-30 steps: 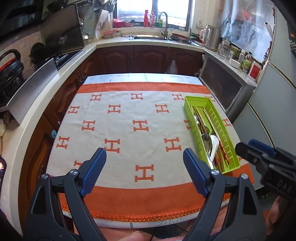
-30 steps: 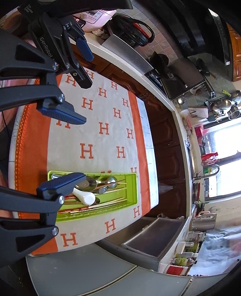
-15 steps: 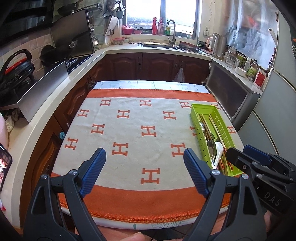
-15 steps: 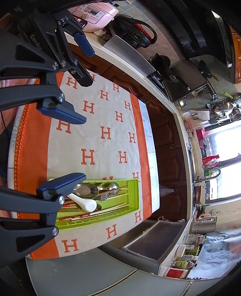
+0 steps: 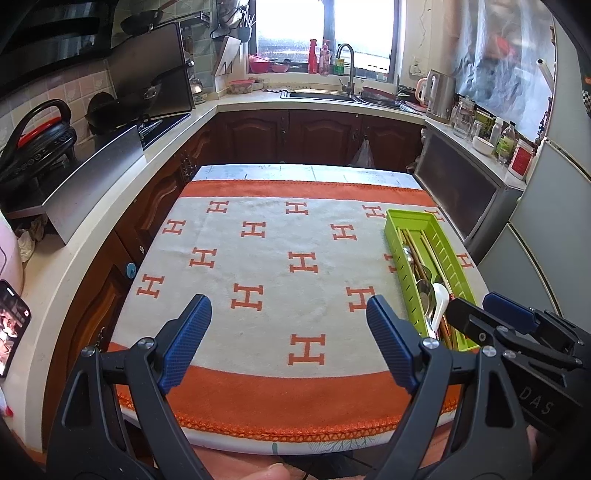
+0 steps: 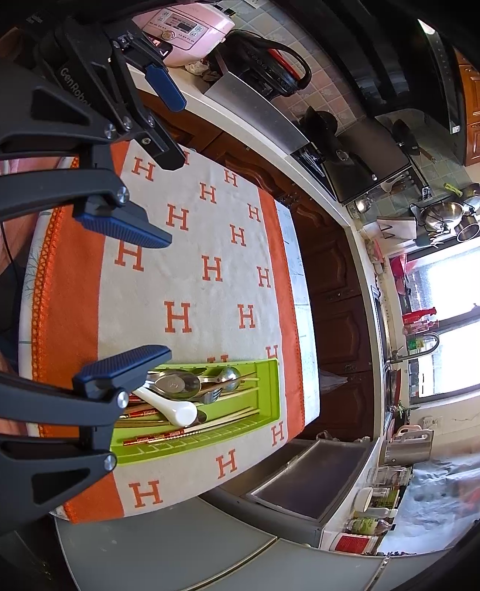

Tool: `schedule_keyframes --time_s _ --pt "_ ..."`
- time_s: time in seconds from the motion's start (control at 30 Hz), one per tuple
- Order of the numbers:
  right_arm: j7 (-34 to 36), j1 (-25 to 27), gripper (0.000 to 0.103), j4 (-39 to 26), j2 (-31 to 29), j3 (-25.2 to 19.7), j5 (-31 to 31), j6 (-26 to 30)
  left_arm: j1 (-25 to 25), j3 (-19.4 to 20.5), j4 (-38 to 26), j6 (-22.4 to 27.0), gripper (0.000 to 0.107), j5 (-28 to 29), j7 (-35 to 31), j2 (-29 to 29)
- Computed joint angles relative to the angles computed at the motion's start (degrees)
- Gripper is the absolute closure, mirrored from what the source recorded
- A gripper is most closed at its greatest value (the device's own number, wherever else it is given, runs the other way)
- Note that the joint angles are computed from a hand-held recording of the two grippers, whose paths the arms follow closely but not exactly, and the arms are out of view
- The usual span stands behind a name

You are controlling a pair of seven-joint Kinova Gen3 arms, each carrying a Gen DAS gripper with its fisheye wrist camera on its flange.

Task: Organize utensils

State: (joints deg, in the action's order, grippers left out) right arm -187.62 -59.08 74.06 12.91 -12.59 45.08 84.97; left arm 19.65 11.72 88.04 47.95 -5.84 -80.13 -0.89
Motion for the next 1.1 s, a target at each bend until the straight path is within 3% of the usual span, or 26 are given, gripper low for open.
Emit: schedule_keyframes --time_s 1.1 --pt "0.1 -0.4 0.048 -1.1 0.9 0.4 0.0 -0.1 -0.8 -0.4 0.4 0.5 0.023 1.7 -1.5 -0.3"
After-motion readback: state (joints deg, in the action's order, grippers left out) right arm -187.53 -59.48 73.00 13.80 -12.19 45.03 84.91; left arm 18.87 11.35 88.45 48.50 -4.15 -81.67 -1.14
